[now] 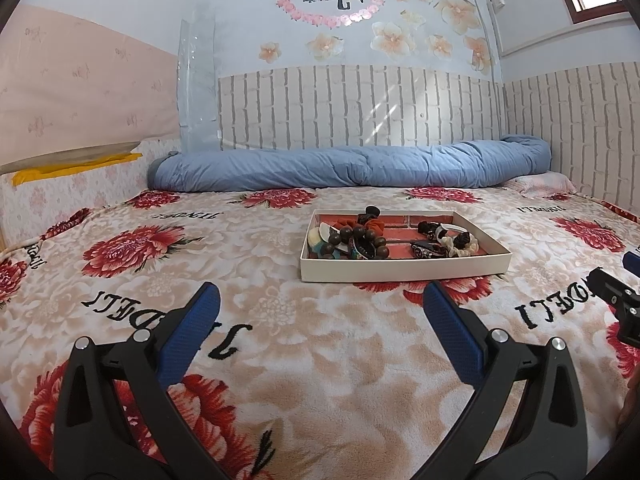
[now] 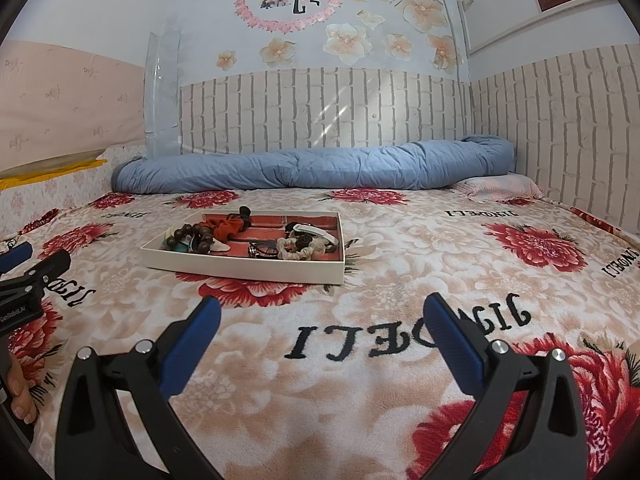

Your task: Organize jewelry

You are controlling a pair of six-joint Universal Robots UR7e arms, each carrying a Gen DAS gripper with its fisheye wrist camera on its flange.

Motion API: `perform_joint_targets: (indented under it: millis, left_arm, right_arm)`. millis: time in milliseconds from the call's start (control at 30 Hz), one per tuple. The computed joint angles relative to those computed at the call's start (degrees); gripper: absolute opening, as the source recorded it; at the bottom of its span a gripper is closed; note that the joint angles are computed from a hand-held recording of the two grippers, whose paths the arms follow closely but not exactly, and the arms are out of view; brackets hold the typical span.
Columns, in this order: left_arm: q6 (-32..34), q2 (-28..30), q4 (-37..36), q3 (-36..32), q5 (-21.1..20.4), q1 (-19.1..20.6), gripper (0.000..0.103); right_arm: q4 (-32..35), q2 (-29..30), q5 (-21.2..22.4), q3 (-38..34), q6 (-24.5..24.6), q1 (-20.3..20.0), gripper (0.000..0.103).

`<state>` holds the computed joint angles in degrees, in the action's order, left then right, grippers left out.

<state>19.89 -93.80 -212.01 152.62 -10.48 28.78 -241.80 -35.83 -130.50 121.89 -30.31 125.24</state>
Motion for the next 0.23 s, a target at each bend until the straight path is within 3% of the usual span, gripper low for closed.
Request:
perform_joint_targets:
  millis: [233]
  left_arm:
    - [2.3,0.7,-1.9,-0.3,0.1,0.0,0.098]
  right_arm:
    - [0.0,0.0,0.0,0.0,0.0,0.0,0.099]
